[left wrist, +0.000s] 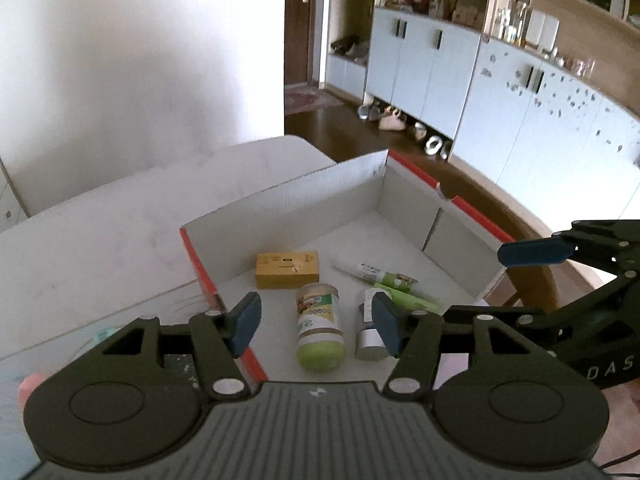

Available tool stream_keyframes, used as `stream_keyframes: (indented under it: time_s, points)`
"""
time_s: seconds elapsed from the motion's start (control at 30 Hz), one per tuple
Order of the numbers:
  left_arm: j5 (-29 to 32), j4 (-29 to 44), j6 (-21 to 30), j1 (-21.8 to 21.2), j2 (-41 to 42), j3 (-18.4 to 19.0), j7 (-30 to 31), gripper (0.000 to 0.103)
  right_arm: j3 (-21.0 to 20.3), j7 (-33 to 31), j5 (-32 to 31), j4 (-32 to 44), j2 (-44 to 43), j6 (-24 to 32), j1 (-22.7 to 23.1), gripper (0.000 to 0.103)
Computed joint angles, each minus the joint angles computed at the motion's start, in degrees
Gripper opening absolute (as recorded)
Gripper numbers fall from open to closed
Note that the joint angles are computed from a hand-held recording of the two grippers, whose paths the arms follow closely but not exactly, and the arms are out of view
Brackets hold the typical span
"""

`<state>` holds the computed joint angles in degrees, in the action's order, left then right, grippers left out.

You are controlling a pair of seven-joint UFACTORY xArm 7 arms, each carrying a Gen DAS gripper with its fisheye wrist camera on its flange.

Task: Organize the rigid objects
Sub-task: 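Withdraw both tools from the red box back over the tray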

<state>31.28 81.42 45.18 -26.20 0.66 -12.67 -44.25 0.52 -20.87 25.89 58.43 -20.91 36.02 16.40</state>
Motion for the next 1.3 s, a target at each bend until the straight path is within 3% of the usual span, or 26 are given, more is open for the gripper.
stream_keyframes:
  time_s: [0.07, 0.13, 0.43, 0.5, 0.57, 0.8, 1.07, 1.3]
  points:
    - [-0.4, -2.5, -1.2, 0.4, -2.5, 0.1, 0.1, 0.064, 0.9, 1.4, 0.2, -1.2, -1.4, -1.1, 0.3, 0.094]
    - [-0.5, -5.1, -2.5, 1.2, -5.1, -0.1, -0.1, 0.074, 1.6, 2.7, 0.2, -2.1, -2.8, -1.9, 0.9, 0.097]
    - [-3.8, -17.5, -7.8, 7.7, -17.5, -1.3, 2.8, 0.078, 4.7, 9.8, -1.2, -5.8, -6.2, -6.9, 5.9, 0.102]
    - [-4.2, -20.6, -9.5, 9.4, -20.8, -1.2, 3.9, 0.086, 5.9, 12.5, -2.1, -6.2, -6.4, -8.0, 6.5, 0.102]
    - [-5.4, -23.6, -10.9, 10.7, -24.0, -0.8, 5.6, 0.086, 7.5, 15.9, -3.5, -6.7, -6.3, -9.4, 6.7, 0.102]
    - [-12.6, -31.1, -12.8, 13.7, -31.6, 2.9, 15.1, 0.087, 13.4, 29.6, -12.0, -6.1, -3.8, -12.3, 6.3, 0.102]
    - [-18.9, -37.7, -15.2, 19.3, -36.2, 6.4, 24.4, 0.087, 19.3, 45.0, -24.0, -2.2, 2.2, -11.7, 5.7, 0.102]
    - [-22.0, -42.8, -18.5, 23.2, -37.2, 9.0, 30.6, 0.087, 20.5, 52.3, -33.7, 3.2, 9.3, -10.2, 7.7, 0.102]
